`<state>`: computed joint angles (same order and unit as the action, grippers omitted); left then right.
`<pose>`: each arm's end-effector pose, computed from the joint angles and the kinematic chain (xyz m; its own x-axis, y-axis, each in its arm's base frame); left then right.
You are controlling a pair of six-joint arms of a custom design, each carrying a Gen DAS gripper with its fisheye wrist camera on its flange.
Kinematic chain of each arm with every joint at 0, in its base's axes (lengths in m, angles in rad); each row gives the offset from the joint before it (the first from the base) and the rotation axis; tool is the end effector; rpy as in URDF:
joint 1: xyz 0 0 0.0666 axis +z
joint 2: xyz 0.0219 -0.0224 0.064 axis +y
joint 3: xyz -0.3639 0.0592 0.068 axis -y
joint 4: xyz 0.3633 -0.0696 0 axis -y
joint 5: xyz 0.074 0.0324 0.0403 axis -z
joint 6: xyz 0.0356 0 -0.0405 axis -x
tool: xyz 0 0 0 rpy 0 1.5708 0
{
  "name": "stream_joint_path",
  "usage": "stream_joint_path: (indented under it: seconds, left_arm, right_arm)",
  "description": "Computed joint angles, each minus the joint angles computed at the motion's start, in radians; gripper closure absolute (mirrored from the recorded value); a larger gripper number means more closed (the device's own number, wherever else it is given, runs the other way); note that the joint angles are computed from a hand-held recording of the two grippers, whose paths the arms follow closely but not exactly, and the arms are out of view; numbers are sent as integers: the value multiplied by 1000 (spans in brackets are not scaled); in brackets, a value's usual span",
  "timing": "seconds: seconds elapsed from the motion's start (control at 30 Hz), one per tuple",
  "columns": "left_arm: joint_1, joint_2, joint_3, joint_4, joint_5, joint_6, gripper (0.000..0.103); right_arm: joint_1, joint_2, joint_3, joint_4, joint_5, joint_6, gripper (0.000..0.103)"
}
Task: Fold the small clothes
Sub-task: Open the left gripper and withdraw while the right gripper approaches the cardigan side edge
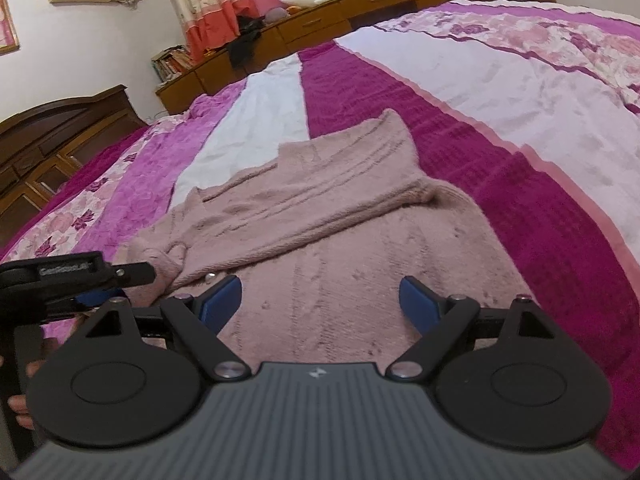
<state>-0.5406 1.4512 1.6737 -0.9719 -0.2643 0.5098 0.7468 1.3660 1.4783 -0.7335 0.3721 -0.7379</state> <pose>0.4157 -0.2392 0.5062 -0.6722 -0.1459 -0.7258 0.0055 0.9794 -0.2019 0.3485 0.3044 0.4789 -0.5958 0.3025 -0.7440 -0.0203 0.9204 0.3905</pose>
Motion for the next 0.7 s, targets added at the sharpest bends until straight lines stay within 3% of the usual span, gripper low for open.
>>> stream_joint_path:
  seconds: [0.2, 0.57, 0.7]
  left_arm:
    - [42, -34, 28, -143, -10, 19, 47]
    - [108, -107, -1, -258, -111, 51, 47]
    - [135, -131, -25, -271, -105, 76, 47]
  right_arm:
    - [24, 35, 66, 11, -27, 75, 13]
    - [98, 185, 282, -7, -124, 278, 13]
    - [122, 266, 391, -37, -175, 355, 14]
